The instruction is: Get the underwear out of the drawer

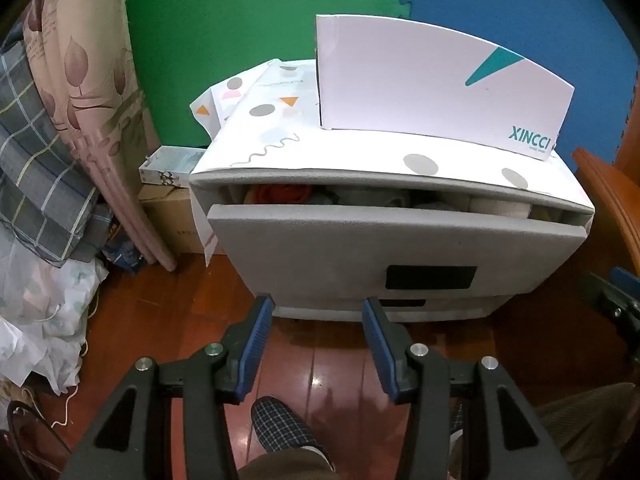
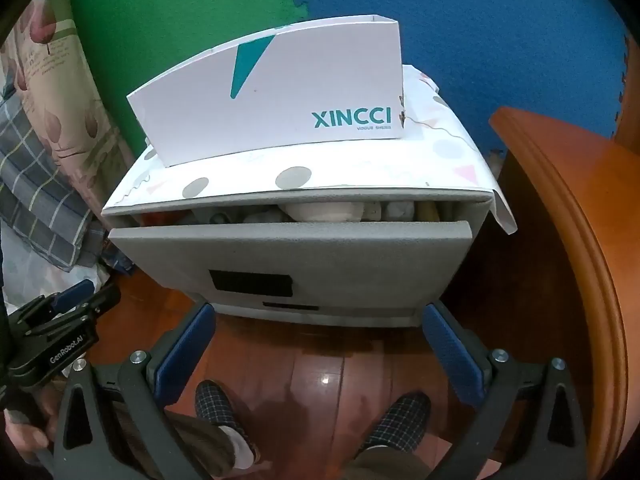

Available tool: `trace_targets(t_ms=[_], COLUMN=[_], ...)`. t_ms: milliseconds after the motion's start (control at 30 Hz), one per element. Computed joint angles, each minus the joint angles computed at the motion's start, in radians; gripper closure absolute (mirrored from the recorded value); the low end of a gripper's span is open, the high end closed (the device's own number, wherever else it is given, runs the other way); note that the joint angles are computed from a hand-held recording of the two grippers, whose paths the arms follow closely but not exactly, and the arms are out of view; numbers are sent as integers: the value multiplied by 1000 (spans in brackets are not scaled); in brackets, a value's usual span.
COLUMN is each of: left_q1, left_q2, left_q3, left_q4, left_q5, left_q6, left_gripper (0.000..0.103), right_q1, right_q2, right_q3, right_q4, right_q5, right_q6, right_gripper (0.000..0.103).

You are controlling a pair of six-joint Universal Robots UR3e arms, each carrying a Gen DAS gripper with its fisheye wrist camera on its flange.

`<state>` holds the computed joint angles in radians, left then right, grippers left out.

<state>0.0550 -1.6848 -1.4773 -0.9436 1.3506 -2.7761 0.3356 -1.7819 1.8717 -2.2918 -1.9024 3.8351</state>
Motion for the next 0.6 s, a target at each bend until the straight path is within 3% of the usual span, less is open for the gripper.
trace_targets(t_ms=[600], left_q1=[0], left_q2=[-2], left_q3=[-6], left_q4=[20], left_q5=[10], left_q6=[1], left_gripper=[55], right_q1=[-15], right_q2=[-12], right_q3=[7], right_q4=[21], right_q5=[8], right_q6=[-6], right_gripper=[1])
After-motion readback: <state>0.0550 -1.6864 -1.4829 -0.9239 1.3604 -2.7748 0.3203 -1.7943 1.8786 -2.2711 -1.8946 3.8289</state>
